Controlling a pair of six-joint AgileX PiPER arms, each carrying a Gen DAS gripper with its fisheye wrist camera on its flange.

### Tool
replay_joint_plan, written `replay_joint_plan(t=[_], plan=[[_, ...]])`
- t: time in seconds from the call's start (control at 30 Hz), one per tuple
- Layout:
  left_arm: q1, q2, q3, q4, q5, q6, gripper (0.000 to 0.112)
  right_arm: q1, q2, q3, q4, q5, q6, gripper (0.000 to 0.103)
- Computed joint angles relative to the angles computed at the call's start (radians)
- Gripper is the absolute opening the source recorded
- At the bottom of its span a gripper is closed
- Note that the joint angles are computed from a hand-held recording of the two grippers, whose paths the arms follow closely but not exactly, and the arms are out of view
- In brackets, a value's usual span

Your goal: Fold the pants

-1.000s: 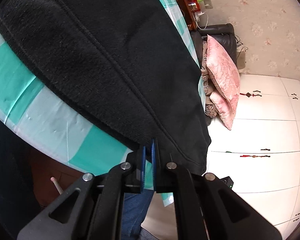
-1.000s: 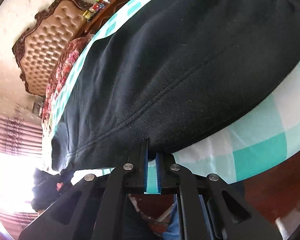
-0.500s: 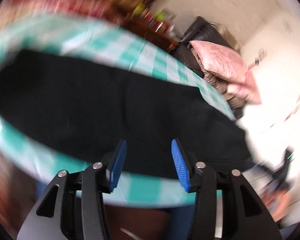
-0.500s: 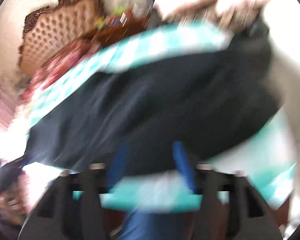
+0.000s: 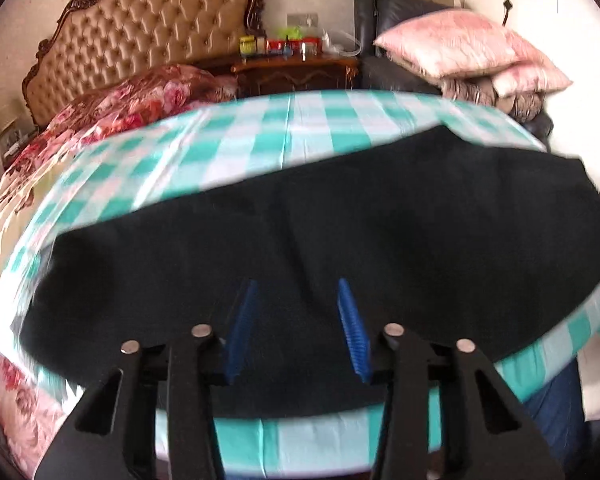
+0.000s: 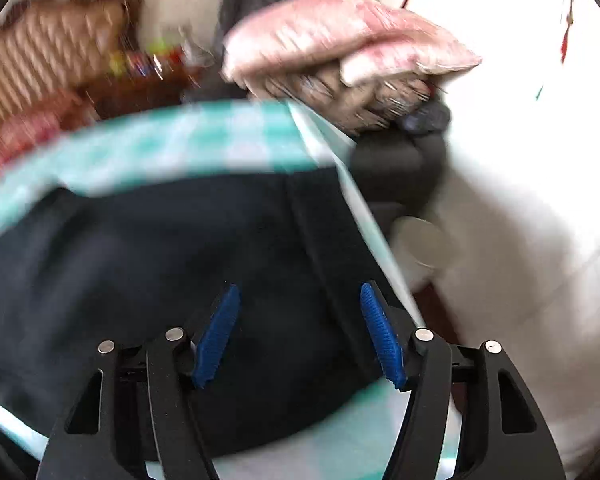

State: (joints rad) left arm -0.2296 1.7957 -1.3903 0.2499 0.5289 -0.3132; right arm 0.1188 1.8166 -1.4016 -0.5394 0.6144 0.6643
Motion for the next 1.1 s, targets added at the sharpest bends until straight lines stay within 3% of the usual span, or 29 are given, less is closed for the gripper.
replay_joint_plan(t=[0.13,0.23,0.33,0.4,0.47,0.63,0.73,0.8,0.83,0.87,0.93,1.03,1.1], plan=[[0.097,0.174,-0.272,-0.224,0.082,0.215,0.021,0.029,0.174,-0.274,-0.032,0.064,-0.116,0.062],[0.167,0.344,-0.531,-0.374,0.212,0.347,0.02,0.022,0.349,-0.55,0.019,0.202,-0.25,0.062],[0.198,0.507,-0.775,-0.404,0.36,0.418,0.02,0.005,0.536,-0.812,0.006,0.394,-0.304,0.063],[0.24,0.573,-0.872,-0.419,0.401,0.401,0.009,-0.016,0.555,-0.818,0.052,0.404,-0.308,0.066],[0.267,0.551,-0.839,-0.351,0.36,0.33,0.003,0.003,0.534,-0.738,-0.026,0.357,-0.253,0.067],[0.345,0.497,-0.74,-0.381,0.32,0.344,0.013,0.019,0.522,-0.672,-0.11,0.317,-0.172,0.069],[0.437,0.451,-0.656,-0.306,0.269,0.194,0.013,0.021,0.513,-0.649,-0.131,0.305,-0.142,0.071],[0.506,0.415,-0.598,-0.247,0.226,0.104,0.023,0.02,0.507,-0.638,-0.133,0.297,-0.135,0.073],[0.545,0.392,-0.56,-0.275,0.193,0.105,0.017,0.019,0.506,-0.635,-0.133,0.294,-0.131,0.073],[0.577,0.378,-0.543,-0.343,0.182,0.146,0.012,0.019,0.503,-0.628,-0.137,0.288,-0.123,0.073],[0.632,0.303,-0.441,-0.419,0.106,0.286,0.015,0.02,0.499,-0.616,-0.147,0.28,-0.11,0.073],[0.692,0.216,-0.33,-0.649,0.087,0.54,0.016,0.024,0.497,-0.608,-0.164,0.276,-0.094,0.073],[0.69,0.19,-0.278,-0.637,0.09,0.594,0.023,0.029,0.495,-0.6,-0.18,0.274,-0.081,0.074]])
